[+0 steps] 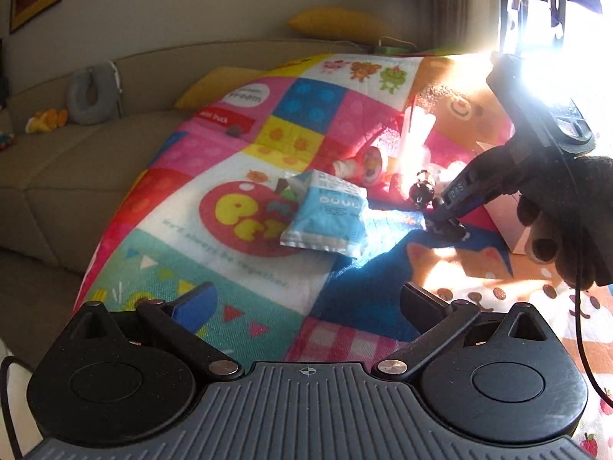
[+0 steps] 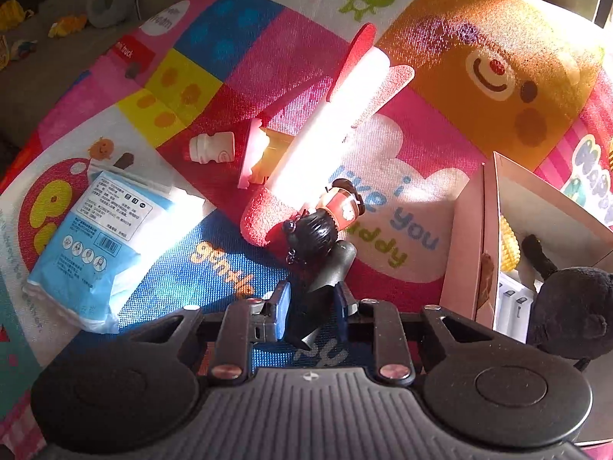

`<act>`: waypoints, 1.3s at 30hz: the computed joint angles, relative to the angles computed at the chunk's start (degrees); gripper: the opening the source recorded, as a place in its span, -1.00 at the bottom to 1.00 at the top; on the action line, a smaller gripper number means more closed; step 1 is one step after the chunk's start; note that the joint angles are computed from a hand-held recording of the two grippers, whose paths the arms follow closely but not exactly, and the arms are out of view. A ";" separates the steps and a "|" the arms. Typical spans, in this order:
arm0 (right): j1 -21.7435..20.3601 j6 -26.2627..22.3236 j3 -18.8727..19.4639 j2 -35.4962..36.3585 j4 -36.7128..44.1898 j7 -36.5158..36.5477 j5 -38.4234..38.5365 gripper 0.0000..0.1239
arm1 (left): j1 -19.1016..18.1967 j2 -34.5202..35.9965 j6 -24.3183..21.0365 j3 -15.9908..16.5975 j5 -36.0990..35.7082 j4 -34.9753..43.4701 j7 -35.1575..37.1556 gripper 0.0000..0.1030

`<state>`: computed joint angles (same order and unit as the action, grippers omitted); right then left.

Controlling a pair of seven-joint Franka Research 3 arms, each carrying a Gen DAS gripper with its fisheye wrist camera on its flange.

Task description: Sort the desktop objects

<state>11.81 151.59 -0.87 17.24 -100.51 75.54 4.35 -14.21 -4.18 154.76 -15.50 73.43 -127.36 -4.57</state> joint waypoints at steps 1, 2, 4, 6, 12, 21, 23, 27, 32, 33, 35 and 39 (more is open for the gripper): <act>-0.92 -0.30 0.90 -1.14 -1.20 -2.20 1.78 -0.74 | -0.06 0.31 -0.15 -0.04 -0.34 0.34 0.30 1.00; -1.93 -0.54 1.91 -2.54 -2.72 -5.08 4.13 -0.84 | -0.14 0.52 -0.20 -0.05 -0.59 0.57 0.60 1.00; -3.51 -0.73 3.47 -6.08 -6.75 -11.69 9.24 -0.96 | -0.40 0.88 -0.45 -0.12 -1.07 1.07 1.38 1.00; -4.60 -2.35 4.34 -10.03 -10.83 -19.48 15.09 -0.96 | -0.69 1.10 -0.94 -0.16 -1.47 1.42 2.17 1.00; -3.51 -2.79 2.41 -18.75 -21.07 -31.06 20.76 -0.96 | -1.40 -0.28 -4.13 -0.34 -3.94 0.92 6.06 1.00; -2.66 0.37 1.30 -15.82 -18.43 -34.12 34.66 -0.38 | 1.95 -14.41 -29.96 -2.48 -12.82 -6.78 12.65 1.00; -2.71 0.18 2.02 -13.94 -16.26 -35.32 40.05 -0.21 | 3.38 -16.07 -35.38 -2.98 -13.33 -7.24 12.45 1.00; -1.77 1.70 3.52 -10.25 -12.79 -31.27 40.04 -0.21 | 5.70 -18.17 -42.64 -2.63 -14.03 -7.71 9.92 1.00; -0.44 5.17 5.19 -7.52 -11.15 -27.74 37.15 -0.21 | 6.93 -18.92 -43.24 -1.99 -13.33 -7.74 6.03 1.00; -0.24 6.03 5.43 -7.34 -11.26 -27.65 36.47 -0.21 | 6.78 -19.24 -40.83 -1.48 -13.21 -7.98 5.27 1.00; 0.29 7.55 5.66 -6.89 -11.41 -26.73 34.40 -0.21 | 6.32 -19.71 -34.18 -0.47 -13.02 -8.58 5.31 1.00; 0.17 6.45 6.00 -6.17 -11.09 -26.32 31.69 -0.43 | 6.12 -15.49 -22.78 -0.97 -10.98 -6.45 8.47 1.00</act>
<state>11.98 158.05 5.13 11.07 -111.59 49.22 36.04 -8.09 -19.68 131.98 -16.47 62.44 -133.81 3.90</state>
